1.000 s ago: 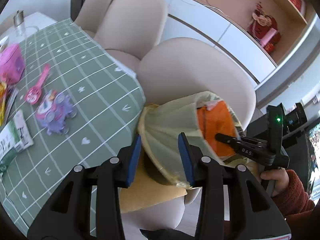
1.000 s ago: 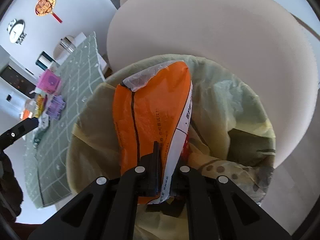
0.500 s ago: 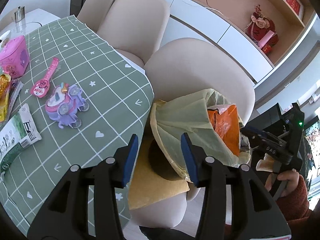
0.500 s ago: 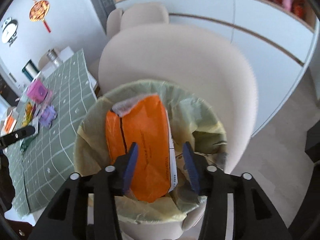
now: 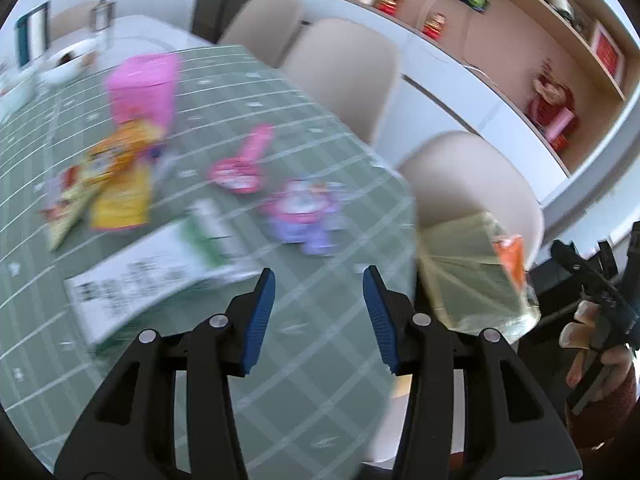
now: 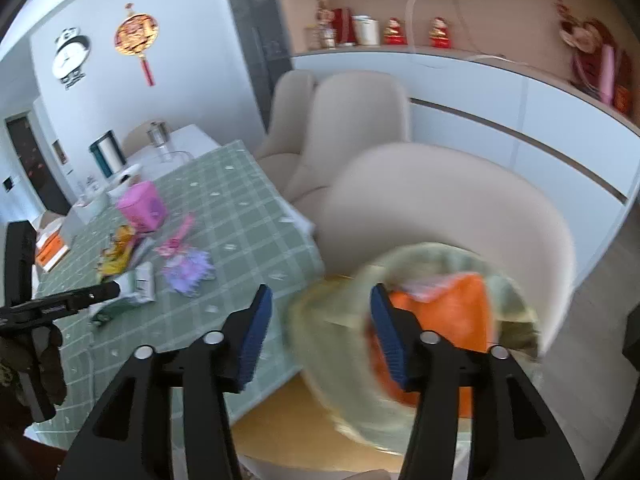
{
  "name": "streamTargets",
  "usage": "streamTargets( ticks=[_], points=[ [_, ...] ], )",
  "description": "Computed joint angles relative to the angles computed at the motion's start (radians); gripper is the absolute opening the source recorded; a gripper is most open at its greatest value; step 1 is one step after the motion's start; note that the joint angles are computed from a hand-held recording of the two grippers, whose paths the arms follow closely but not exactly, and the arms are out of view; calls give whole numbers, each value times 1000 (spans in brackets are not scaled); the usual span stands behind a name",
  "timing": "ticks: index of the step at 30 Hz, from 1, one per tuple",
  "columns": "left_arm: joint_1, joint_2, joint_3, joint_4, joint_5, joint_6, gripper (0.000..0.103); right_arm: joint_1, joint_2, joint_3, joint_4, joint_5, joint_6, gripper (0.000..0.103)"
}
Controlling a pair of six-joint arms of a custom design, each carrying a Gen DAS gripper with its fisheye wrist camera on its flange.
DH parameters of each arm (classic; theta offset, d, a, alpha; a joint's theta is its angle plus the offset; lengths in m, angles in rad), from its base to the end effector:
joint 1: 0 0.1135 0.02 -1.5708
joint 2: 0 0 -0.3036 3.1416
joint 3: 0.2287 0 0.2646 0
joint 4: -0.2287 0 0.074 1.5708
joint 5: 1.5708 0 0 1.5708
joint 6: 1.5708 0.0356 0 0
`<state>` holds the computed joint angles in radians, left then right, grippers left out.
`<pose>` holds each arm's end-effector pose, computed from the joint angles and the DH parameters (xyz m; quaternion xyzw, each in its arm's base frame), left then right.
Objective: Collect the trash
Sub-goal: 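Move both open grippers back over the table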
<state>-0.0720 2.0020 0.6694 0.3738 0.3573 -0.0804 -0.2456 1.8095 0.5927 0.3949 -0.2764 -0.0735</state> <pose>0.3259 -0.0360 0.0652 0.0496 0.9386 -0.1915 0.2827 0.3041 -0.0662 0.1083 0.0290 0.9228 0.0690 0.3780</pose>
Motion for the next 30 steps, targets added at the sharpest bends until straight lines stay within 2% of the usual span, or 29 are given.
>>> streamTargets(
  ticks=[4,6,10,14,17,19,21,25,27,30],
  points=[
    [195,33,9,2,58,177,44,176,6,2,46,64,63,57],
    [288,61,43,-7,86,249,44,255,11,14,24,105,70,57],
    [434,134,152,-39,135,301,44,392,52,54,-34,165,93,57],
    [474,187,265,-129,196,406,46,470,101,88,-85,171,132,57],
    [465,235,380,-229,237,504,52,497,143,109,-102,161,157,57],
    [446,289,482,-309,239,516,52,515,162,104,-87,179,187,57],
    [423,338,563,-338,205,486,52,522,176,96,-76,194,216,57],
    [393,465,765,-467,150,441,52,524,221,116,-89,201,238,57],
    [382,493,804,-519,132,429,52,531,246,130,-89,209,242,57],
    [387,448,714,-514,172,452,52,541,271,142,-81,205,252,57]
  ],
)
